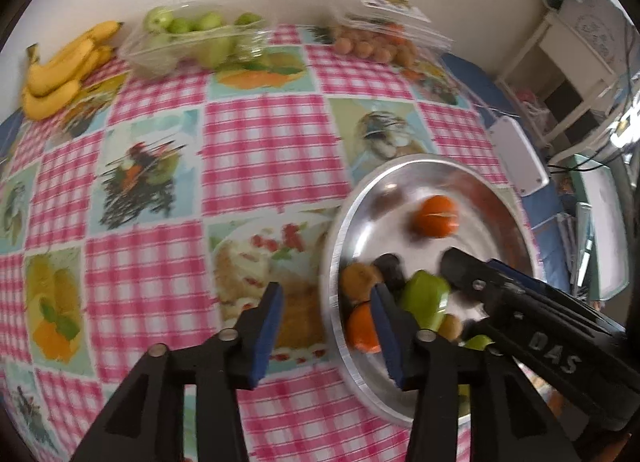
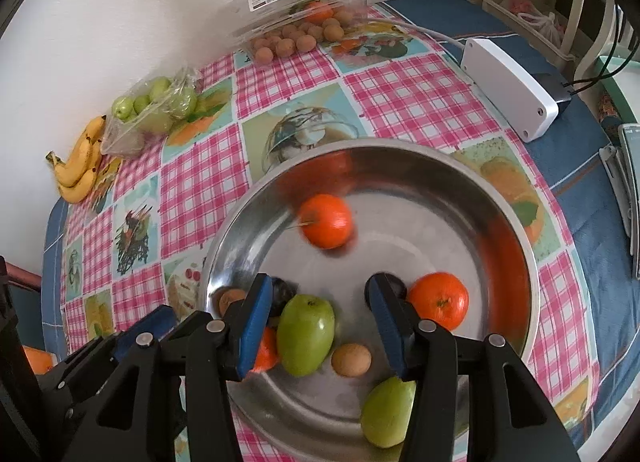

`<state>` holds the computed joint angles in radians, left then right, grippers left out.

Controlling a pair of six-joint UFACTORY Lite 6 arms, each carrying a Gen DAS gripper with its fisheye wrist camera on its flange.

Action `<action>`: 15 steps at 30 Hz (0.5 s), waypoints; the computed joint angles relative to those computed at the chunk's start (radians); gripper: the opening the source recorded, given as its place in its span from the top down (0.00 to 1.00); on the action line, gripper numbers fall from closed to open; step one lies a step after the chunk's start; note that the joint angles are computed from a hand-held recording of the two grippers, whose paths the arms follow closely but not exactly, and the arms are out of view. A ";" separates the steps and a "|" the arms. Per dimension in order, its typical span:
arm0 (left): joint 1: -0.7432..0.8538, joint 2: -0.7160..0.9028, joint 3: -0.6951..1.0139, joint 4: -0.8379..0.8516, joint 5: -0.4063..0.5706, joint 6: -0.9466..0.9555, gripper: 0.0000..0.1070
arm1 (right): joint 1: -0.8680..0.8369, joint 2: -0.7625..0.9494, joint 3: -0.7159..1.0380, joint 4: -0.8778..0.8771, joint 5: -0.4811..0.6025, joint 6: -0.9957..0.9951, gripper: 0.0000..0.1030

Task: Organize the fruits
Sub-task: 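Withdraw both tools back from the bowl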

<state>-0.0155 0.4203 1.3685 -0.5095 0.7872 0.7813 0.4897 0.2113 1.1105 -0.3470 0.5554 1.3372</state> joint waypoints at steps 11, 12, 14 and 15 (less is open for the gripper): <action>0.124 -0.090 -0.142 0.117 -0.152 -0.047 0.04 | 0.126 0.006 -0.007 -0.014 0.061 0.087 0.38; 0.141 -0.105 -0.159 0.120 -0.166 -0.038 0.04 | 0.141 0.004 -0.007 -0.023 0.072 0.104 0.34; 0.172 -0.129 -0.185 0.113 -0.180 -0.013 0.04 | 0.161 -0.005 -0.019 -0.022 0.067 0.123 0.27; 0.191 -0.146 -0.202 0.100 -0.187 0.010 0.04 | 0.171 -0.014 -0.030 -0.024 0.058 0.135 0.25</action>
